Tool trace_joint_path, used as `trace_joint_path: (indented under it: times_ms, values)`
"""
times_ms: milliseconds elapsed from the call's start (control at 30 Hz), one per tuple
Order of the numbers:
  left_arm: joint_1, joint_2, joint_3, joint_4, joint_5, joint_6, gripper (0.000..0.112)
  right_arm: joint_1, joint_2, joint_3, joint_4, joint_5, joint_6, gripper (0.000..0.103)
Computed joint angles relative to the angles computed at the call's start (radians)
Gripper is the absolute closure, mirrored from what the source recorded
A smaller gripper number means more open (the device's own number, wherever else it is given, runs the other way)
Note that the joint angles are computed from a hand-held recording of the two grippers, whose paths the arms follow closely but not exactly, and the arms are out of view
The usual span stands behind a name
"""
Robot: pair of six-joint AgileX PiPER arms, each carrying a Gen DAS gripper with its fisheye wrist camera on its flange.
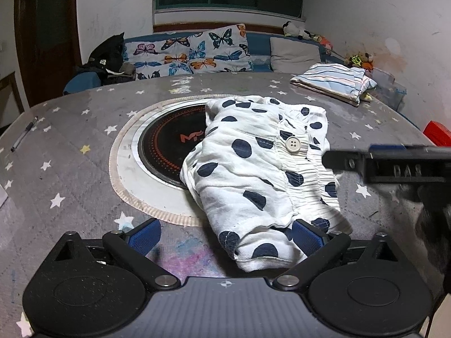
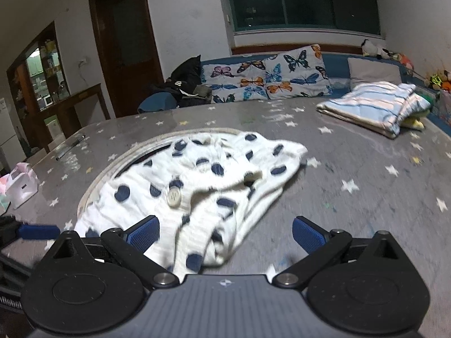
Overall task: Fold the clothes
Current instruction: 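Grasp the garment edge with the left gripper while the right gripper grasps another edge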
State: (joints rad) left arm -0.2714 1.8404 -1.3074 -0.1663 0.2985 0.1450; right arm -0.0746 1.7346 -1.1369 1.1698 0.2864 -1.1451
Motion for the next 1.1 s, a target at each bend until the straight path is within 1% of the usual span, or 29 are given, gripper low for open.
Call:
trace_joint_path:
  times_ms: [67, 133, 167, 233, 300, 333, 400, 433, 467, 500, 533, 600, 633, 700, 733, 833, 867, 933, 967, 1000, 1100]
  values:
    - [0.007, 0.008, -0.010, -0.025, 0.009, 0.021, 0.015, -0.001, 0.026, -0.047, -0.039, 0.019, 0.037, 0.007]
    - [0.014, 0.014, -0.018, -0.052, 0.018, 0.045, 0.017, -0.003, 0.061, -0.112, -0.085, 0.046, 0.081, 0.007]
    - [0.018, 0.018, -0.023, -0.069, 0.024, 0.061, 0.020, -0.002, 0.072, -0.132, -0.100, 0.051, 0.095, 0.009]
    - [0.024, 0.024, -0.031, -0.107, 0.034, 0.097, 0.022, -0.001, 0.116, -0.208, -0.154, 0.072, 0.140, 0.010]
    - [0.030, 0.030, -0.039, -0.145, 0.045, 0.132, 0.032, -0.002, 0.154, -0.274, -0.183, 0.096, 0.161, 0.014]
    - [0.034, 0.034, -0.044, -0.171, 0.052, 0.157, 0.035, -0.003, 0.181, -0.319, -0.225, 0.112, 0.205, 0.015]
    - [0.042, 0.042, -0.056, -0.223, 0.070, 0.205, 0.046, -0.006, 0.238, -0.413, -0.306, 0.151, 0.296, 0.022]
    - [0.047, 0.047, -0.062, -0.250, 0.081, 0.230, 0.049, -0.008, 0.267, -0.462, -0.343, 0.174, 0.343, 0.024]
    - [0.052, 0.051, -0.069, -0.274, 0.091, 0.254, 0.054, -0.010, 0.295, -0.506, -0.379, 0.192, 0.390, 0.026]
    - [0.056, 0.056, -0.075, -0.298, 0.102, 0.276, 0.059, -0.014, 0.321, -0.544, -0.406, 0.208, 0.428, 0.028]
    - [0.061, 0.058, -0.077, -0.321, 0.107, 0.298, 0.061, -0.020, 0.347, -0.584, -0.426, 0.228, 0.461, 0.029]
    - [0.069, 0.061, -0.081, -0.365, 0.118, 0.342, 0.072, -0.031, 0.396, -0.663, -0.458, 0.274, 0.522, 0.035]
    - [0.076, 0.065, -0.086, -0.390, 0.128, 0.362, 0.073, -0.036, 0.418, -0.697, -0.466, 0.298, 0.546, 0.036]
    - [0.086, 0.072, -0.096, -0.430, 0.145, 0.396, 0.081, -0.046, 0.458, -0.753, -0.481, 0.333, 0.582, 0.038]
    - [0.089, 0.074, -0.099, -0.441, 0.149, 0.406, 0.081, -0.051, 0.478, -0.783, -0.481, 0.359, 0.590, 0.040]
    - [0.096, 0.075, -0.102, -0.466, 0.156, 0.430, 0.087, -0.062, 0.534, -0.865, -0.479, 0.433, 0.609, 0.053]
    - [0.098, 0.073, -0.102, -0.476, 0.158, 0.439, 0.089, -0.066, 0.539, -0.868, -0.463, 0.444, 0.593, 0.060]
    - [0.104, 0.068, -0.103, -0.494, 0.160, 0.455, 0.093, -0.069, 0.530, -0.847, -0.447, 0.442, 0.569, 0.070]
    - [0.107, 0.065, -0.103, -0.494, 0.158, 0.453, 0.094, -0.072, 0.519, -0.830, -0.437, 0.437, 0.558, 0.081]
    - [0.111, 0.059, -0.101, -0.496, 0.156, 0.456, 0.096, -0.076, 0.503, -0.806, -0.418, 0.435, 0.543, 0.088]
    - [0.126, 0.043, -0.097, -0.510, 0.154, 0.469, 0.096, -0.091, 0.445, -0.727, -0.357, 0.420, 0.476, 0.095]
